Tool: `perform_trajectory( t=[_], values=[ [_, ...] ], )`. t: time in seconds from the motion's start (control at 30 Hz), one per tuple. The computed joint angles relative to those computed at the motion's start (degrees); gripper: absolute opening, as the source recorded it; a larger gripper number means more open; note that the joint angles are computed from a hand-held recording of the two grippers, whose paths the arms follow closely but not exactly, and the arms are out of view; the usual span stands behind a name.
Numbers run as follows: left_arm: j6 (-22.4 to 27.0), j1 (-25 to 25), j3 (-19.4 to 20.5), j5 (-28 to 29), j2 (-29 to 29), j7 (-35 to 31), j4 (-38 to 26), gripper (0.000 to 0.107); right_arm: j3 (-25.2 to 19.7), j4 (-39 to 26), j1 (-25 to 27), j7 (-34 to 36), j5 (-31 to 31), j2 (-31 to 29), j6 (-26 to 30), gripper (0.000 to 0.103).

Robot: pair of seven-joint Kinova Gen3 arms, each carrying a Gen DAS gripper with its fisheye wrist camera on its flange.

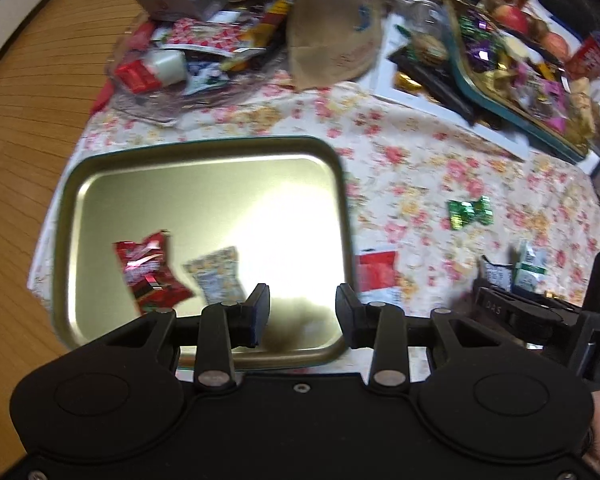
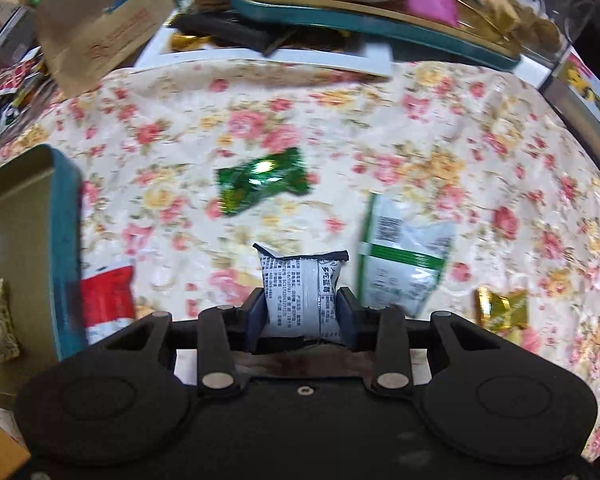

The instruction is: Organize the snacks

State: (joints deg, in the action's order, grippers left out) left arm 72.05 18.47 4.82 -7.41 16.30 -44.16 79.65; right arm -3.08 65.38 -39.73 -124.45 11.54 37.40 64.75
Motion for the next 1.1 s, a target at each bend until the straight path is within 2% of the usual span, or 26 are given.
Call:
perform_trajectory(
  t=[0.07, 0.2, 0.5, 0.67, 0.93, 1.1],
  values=[
    [-1.74, -0.3, 0.55, 1.66, 0.73, -0.86, -0.46, 0.047, 0.25, 1.03, 1.22, 0.2, -1.3, -0.94, -0.06, 0.039],
    [-4.6, 0.85, 0.95, 3.05, 3.36, -0.77, -2.43, 0.047, -1.16, 6.96, 5.03, -0.51, -3.96, -6.68, -5.97, 0.039],
    [-5.15, 7.09, -0.38, -1.54, 9.56, 1.63, -5.92, 0.047, -1.8, 14.77, 9.5, -0.99, -5.61, -17.11, -15.56, 0.039],
    [-5.97, 7.14, -0.57, -1.56, 10.43, 1.04, -4.3, 0.047, -2.4, 17.33, 12.15, -0.83, -6.83, -21.07, -18.13, 0.04],
    [-6.3, 8.4, -1.05, -3.18, 11.28, 0.82, -3.51, 0.047, -3.62, 18.25, 16.48, 1.0, -12.69, -23.99, -19.62, 0.042],
    [-4.19, 9.72, -1.81, -4.87, 12.66, 2.36, -4.8, 0.047, -3.89, 18.5, 17.65, 1.74, -14.85, -24.81, -20.01, 0.042]
  ],
)
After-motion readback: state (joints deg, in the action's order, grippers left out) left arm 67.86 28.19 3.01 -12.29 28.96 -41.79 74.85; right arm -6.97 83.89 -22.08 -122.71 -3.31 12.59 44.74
